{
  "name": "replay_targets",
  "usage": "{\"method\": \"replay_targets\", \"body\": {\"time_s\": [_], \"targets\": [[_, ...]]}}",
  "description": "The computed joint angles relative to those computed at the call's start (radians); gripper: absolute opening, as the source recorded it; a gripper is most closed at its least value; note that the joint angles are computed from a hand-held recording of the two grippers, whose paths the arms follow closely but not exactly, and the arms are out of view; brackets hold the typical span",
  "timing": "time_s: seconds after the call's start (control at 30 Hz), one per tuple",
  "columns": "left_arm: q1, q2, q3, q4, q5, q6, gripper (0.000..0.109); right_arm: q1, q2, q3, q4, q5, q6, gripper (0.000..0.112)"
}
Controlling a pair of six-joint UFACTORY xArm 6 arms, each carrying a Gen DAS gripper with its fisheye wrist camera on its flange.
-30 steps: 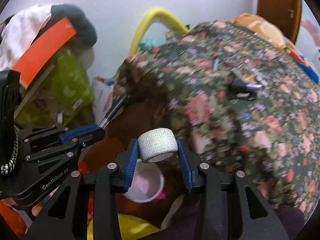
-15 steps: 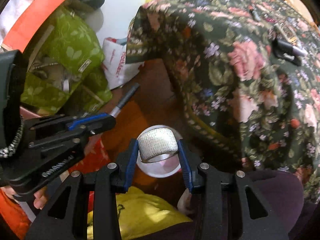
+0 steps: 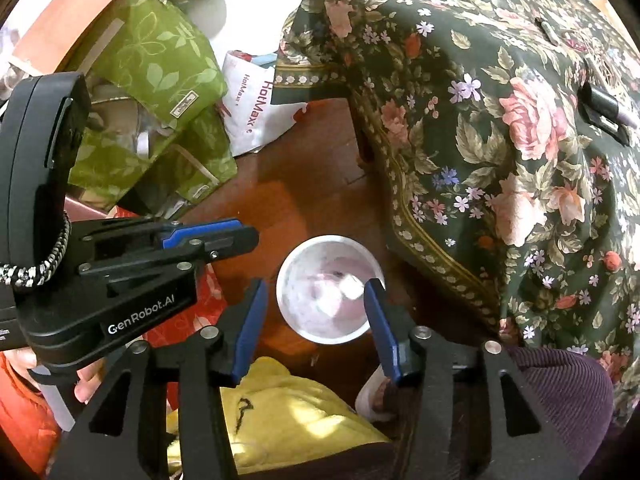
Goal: Collect trash
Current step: 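Open both tools over the white bowl to drop the pen and tape, then move both open tools back up to the items on the bedspread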
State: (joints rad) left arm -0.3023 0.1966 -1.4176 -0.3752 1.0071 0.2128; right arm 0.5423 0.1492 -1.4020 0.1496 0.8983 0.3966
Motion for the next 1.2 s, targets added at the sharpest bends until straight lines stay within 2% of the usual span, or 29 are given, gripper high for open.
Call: {"method": "replay_targets", "body": {"time_s": [0.23,0.47,0.77,0.97,1.1,1.2], "targets": [[-0.014,-0.038,0.014,0.036,-0.069,-0.018,0.008,-0.009,-0.056,0.039,-0.048,-0.041,0.054,0.047],[-0.058,-0.083,0.02,0.098,-0.159,-0.028,0.009,-0.029,-0.14,0.088,-0.187,-0.102,0.166,0.047],[-0.125,-0.1,-0.033,0.114,-0.277,-0.038,0.039,-0.057,-0.254,0.122,-0.451,-0.118,0.34,0.047],[-0.177,-0.07,-0.104,0.132,-0.355,-0.072,0.053,-0.087,-0.326,0.146,-0.607,-0.096,0.422,0.047],[-0.208,-0.014,-0.188,0.148,-0.357,-0.112,0.06,-0.131,-0.37,0.178,-0.644,-0.088,0.446,0.047],[-0.231,0.035,-0.257,0.174,-0.338,-0.149,0.063,-0.184,-0.399,0.207,-0.608,-0.085,0.421,0.047]]}}
